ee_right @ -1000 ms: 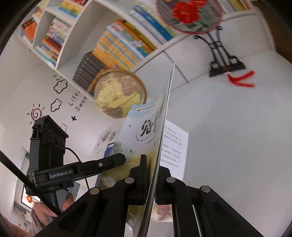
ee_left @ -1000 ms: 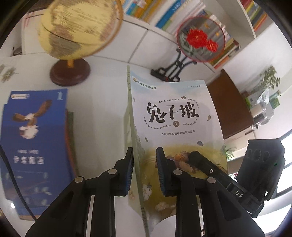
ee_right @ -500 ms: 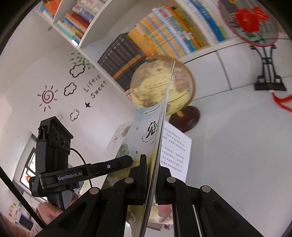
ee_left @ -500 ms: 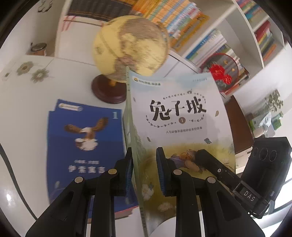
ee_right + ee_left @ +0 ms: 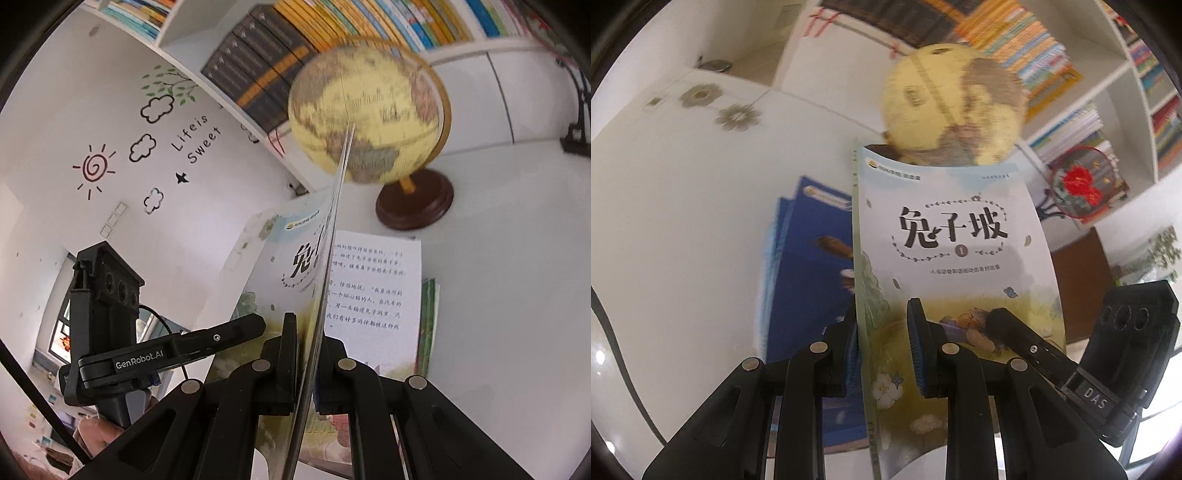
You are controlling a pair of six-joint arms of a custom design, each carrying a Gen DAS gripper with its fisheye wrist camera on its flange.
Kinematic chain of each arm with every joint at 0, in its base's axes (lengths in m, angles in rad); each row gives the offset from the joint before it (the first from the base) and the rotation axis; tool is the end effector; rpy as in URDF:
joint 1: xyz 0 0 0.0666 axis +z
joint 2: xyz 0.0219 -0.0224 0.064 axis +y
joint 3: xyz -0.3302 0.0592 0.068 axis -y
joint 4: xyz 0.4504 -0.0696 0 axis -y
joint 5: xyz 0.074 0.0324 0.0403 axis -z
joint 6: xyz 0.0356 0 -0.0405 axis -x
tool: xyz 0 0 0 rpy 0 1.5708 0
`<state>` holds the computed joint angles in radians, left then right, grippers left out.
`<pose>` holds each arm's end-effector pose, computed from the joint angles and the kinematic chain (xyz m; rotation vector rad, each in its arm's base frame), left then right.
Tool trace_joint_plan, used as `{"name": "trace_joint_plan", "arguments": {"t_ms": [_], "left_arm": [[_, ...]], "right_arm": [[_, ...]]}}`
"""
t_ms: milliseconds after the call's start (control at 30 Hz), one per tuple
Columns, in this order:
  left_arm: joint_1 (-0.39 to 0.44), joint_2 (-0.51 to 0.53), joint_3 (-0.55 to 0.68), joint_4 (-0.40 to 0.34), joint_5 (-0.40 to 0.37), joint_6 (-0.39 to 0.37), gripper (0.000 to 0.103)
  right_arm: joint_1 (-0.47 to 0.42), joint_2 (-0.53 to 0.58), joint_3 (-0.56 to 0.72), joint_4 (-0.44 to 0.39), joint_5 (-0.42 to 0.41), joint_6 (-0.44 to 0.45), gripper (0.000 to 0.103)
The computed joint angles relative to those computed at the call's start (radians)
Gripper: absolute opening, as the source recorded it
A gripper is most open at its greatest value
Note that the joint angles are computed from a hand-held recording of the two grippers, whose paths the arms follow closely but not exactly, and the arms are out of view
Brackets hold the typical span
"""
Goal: Organize books
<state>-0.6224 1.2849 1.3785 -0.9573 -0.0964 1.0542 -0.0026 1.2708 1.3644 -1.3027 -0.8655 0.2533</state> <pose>0.4189 -0.2968 0.4253 -0.5864 2.4635 -0.6131 0.4719 0.0255 0.4174 -0.5172 2.4313 1.0771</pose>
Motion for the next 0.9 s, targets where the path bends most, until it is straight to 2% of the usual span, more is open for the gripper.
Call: {"name": "trace_joint_plan", "arguments": {"t_ms": [133,333,467,533,600,633,700,767,867,900], "left_arm": [[0.013,-0.013,-0.041,0.009,0.015,0.026,0.021],[0.021,-0.014,-0.06,-0.015,0.019,0.036,0.021],[0.024,0.0,-0.054,-0.069,0.02,0.053,0.034],[0.032,-0.014,-0.074,-0.052,0.036,0.06,0.036],[0.039,-0.034,-0.092,-0.043,0.043,0.077,0.038],[0.04,-0.035,-0.092,-0.052,0.039,0.082,0.04],[0.039,-0.011,-0.058,-0.135,0.0,0.093,0.076],[0.03,-0.015,-0.061,-0.146,-0.047,0.098,0.081],[0.03,-0.007,-0.062,-0.134,-0.01,0.08,0.081],[0.031,0.006,-0.053,-0.14,0.004,0.075,0.081]], "right_arm": [[0.022,0.028,-0.008,-0.001,0.022,-0.018,0.007],[0.038,0.043,-0.035,0.013,0.048,-0.066,0.007],[0.043,0.047,-0.042,0.013,0.069,-0.082,0.009],[0.043,0.058,-0.036,-0.003,0.095,-0.086,0.018],[0.049,0.071,-0.023,-0.026,0.126,-0.098,0.054],[0.045,0.078,-0.014,-0.045,0.137,-0.105,0.058],[0.027,0.078,-0.005,-0.065,0.122,-0.119,0.059],[0.002,0.069,-0.003,-0.067,0.124,-0.127,0.063],[-0.019,0.036,-0.021,-0.006,0.213,-0.134,0.081],[-0.022,0.042,-0.019,-0.004,0.233,-0.13,0.081]]}}
